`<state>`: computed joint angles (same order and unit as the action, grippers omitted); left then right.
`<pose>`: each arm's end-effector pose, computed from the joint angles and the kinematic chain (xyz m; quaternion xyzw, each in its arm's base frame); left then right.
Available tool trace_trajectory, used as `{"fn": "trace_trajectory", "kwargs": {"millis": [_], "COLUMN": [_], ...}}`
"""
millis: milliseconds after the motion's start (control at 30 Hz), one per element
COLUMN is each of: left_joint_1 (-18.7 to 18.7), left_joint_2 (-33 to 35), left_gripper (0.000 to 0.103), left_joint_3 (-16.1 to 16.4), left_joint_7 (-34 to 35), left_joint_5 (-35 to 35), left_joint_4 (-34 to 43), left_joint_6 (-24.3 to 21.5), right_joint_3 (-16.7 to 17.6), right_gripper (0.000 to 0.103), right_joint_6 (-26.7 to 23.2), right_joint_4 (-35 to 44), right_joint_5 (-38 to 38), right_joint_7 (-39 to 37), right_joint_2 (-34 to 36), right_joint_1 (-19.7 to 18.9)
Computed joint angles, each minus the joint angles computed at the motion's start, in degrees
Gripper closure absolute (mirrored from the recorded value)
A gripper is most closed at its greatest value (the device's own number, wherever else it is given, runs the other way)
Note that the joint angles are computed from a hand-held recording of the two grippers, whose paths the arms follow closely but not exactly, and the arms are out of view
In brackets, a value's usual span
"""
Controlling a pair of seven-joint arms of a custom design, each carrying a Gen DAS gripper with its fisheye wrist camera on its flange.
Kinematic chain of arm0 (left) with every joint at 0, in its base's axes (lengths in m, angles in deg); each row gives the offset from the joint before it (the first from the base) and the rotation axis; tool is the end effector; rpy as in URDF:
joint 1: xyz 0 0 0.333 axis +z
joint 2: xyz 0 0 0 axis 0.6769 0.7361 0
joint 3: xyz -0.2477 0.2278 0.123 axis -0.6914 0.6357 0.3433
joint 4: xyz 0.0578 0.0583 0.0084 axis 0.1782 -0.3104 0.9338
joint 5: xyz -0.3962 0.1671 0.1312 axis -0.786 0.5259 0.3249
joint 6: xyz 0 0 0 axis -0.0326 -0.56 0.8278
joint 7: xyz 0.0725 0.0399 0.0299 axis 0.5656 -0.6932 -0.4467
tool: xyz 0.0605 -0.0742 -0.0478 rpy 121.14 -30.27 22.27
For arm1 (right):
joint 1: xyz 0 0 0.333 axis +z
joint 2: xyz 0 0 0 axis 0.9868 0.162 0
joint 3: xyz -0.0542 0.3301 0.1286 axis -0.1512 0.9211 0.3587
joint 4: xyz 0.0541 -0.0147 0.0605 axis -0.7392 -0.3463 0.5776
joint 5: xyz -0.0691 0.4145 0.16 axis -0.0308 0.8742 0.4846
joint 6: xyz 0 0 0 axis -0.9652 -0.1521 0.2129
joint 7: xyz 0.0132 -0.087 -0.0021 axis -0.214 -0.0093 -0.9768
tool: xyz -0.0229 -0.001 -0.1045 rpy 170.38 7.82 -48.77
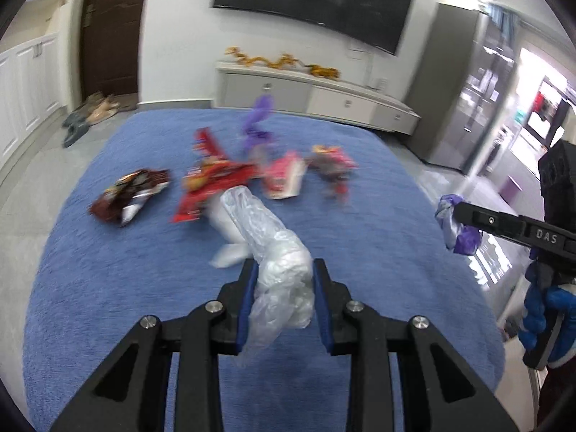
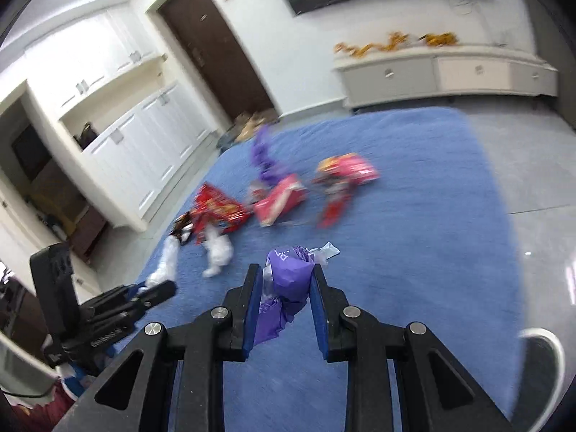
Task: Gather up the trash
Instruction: 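Move both tools over the bin and open them to drop the bags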
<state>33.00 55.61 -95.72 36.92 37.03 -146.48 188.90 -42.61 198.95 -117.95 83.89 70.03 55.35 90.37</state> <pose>0.4946 -0.2238 0.5096 -0.6606 0.6306 -0.3580 0.1946 0.5531 0.0557 0.5292 -0.7513 0.5034 -0.0168 0.4265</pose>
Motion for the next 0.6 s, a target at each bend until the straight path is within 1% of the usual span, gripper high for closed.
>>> {"fn": "trace_trajectory", "kwargs": {"millis": [67,200,233,300,367,433,467,600], "left_joint_1": [-3.3,-6.8,-8.06,-8.82,-9.67,-10.5,-10.98,-13.02], "left_joint_2": [1.42,6.02,7.81,10.95,14.86,18.61,20.22,27.68], "left_gripper": [0.074,0.074,0.074,0.074,0.074,0.074,0.074,0.074], "left_joint_3": [1.35,0.46,0.25,-1.03,-2.78,-4.38,-4.84,-7.13], "left_joint_7": [3.58,8.65,11.05,13.38,15.62,18.74,19.03,22.28], "left_joint_5": [-2.69,-5.61,-7.12,-7.86,-7.56,-8.05,-7.3,-7.35], "left_joint_4": [1.68,6.86,8.9,12.6,17.32,21.92,24.01,33.68], "left_joint_6": [-0.05,-1.41,-2.09,-3.32,-5.16,-7.18,-8.21,-12.45], "right_joint_3": [-0.87,-2.96,-3.61,-4.4,-5.55,-5.95,-5.97,-8.05], "right_gripper": [0.078,0.078,0.078,0.078,0.078,0.078,0.078,0.078], "right_joint_6": [2.16,6.36,7.01,9.74,11.17,12.65,13.56,13.46], "right_joint_4": [-1.66,-5.68,-5.94,-7.45,-8.52,-9.35,-9.98,-10.63], "right_joint_5": [-1.34,-3.87,-5.01,-7.28,-9.18,-11.81,-13.62,-14.72], "right_joint_7": [0.86,3.16,3.87,6.04,8.38,10.56,12.23,14.34], "right_joint_2": [-2.32,-6.37,-6.7,-7.48,-7.57,-7.18,-6.79,-4.91], "right_joint_1": [-1.7,-4.73,-5.61,-7.59,-9.48,-11.22,-12.42,-14.18]}}
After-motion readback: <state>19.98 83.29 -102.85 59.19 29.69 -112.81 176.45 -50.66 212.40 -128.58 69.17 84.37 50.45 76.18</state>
